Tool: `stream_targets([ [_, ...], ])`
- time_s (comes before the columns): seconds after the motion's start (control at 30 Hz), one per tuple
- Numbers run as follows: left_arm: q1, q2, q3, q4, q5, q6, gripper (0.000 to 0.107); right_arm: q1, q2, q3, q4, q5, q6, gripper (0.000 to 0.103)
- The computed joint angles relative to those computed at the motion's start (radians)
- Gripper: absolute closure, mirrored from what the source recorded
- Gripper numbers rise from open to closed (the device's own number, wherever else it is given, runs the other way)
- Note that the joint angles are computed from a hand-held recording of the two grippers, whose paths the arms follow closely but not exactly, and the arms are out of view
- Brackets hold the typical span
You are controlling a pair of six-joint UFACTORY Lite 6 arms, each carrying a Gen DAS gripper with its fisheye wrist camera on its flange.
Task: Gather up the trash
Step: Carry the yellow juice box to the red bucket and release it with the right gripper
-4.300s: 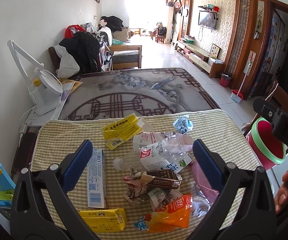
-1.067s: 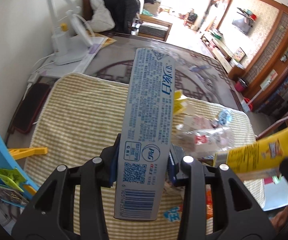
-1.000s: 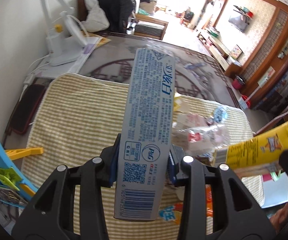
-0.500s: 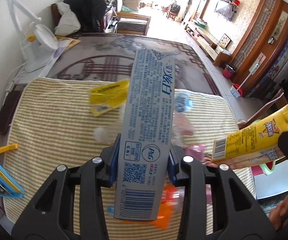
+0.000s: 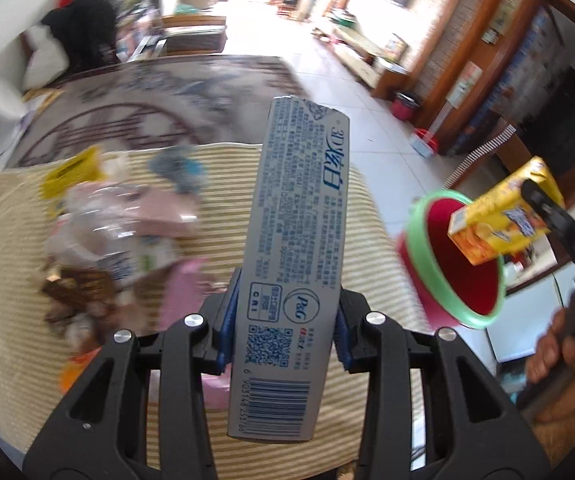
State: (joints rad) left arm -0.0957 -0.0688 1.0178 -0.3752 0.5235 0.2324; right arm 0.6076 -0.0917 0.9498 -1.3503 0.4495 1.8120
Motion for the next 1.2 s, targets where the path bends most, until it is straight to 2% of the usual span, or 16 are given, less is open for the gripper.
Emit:
stream_targets([
  [0.07,-0.083,0.045,0.035,0.054,-0.017,-0.064,0.07,-0.059,-0.004,-0.038,-0.01,-0.011,0.022,0.037],
  [0.17,-0.199,0.166,0.147,0.008,-0.02,-0.056,0.07,-0.166,-0.032,-0.092,0.05,-0.074,-0.036,0.017],
  [0.27,-0.299,0.284,0.266,-0.009,-0.014,-0.061,0.07,-0.196,-0.176,-0.226,-0.035,-0.026,0.072,0.01],
  [0.37,-0.373,0.4,0.377,-0.03,-0.005,-0.05,0.07,-0.259,-0.302,-0.323,0.002,-0.016,0.041,0.009],
  [0.43,-0.424,0.498,0.486,-0.03,0.018,-0.062,0.07,-0.347,-0.385,-0.373,0.065,-0.047,-0.054,0.009],
  [0.57,-0.479,0.64,0.665,-0.039,0.068,-0.074,0.07,-0.418,-0.559,-0.463,0.248,-0.007,-0.24,0.009],
  [0.6,-0.492,0.671,0.705,-0.023,0.074,-0.089,0.07,-0.468,-0.585,-0.482,0.285,-0.036,-0.293,0.009],
  [0.7,-0.516,0.734,0.792,0.021,0.091,-0.122,0.068,-0.481,-0.671,-0.518,0.362,0.0,-0.37,0.009],
  [0.73,-0.53,0.743,0.808,0.055,0.089,-0.158,0.052,-0.48,-0.69,-0.526,0.37,0.013,-0.378,0.009],
  [0.77,-0.537,0.754,0.826,0.097,0.089,-0.198,0.026,-0.474,-0.698,-0.526,0.379,0.026,-0.383,0.009],
  [0.8,-0.552,0.738,0.807,0.146,0.052,-0.255,0.022,-0.463,-0.71,-0.528,0.391,0.039,-0.392,0.009],
  [0.93,-0.542,0.603,0.634,0.193,-0.052,-0.295,0.019,-0.424,-0.707,-0.534,0.371,0.05,-0.364,0.008],
  [1.0,-0.521,0.521,0.525,0.166,-0.098,-0.27,0.018,-0.397,-0.672,-0.525,0.343,0.038,-0.321,0.008],
  [1.1,-0.468,0.373,0.324,0.027,-0.181,-0.148,0.013,-0.318,-0.587,-0.492,0.276,0.035,-0.217,0.008],
  [1.2,-0.417,0.241,0.168,0.071,-0.24,-0.182,0.012,-0.234,-0.468,-0.426,0.213,0.023,-0.128,0.008],
])
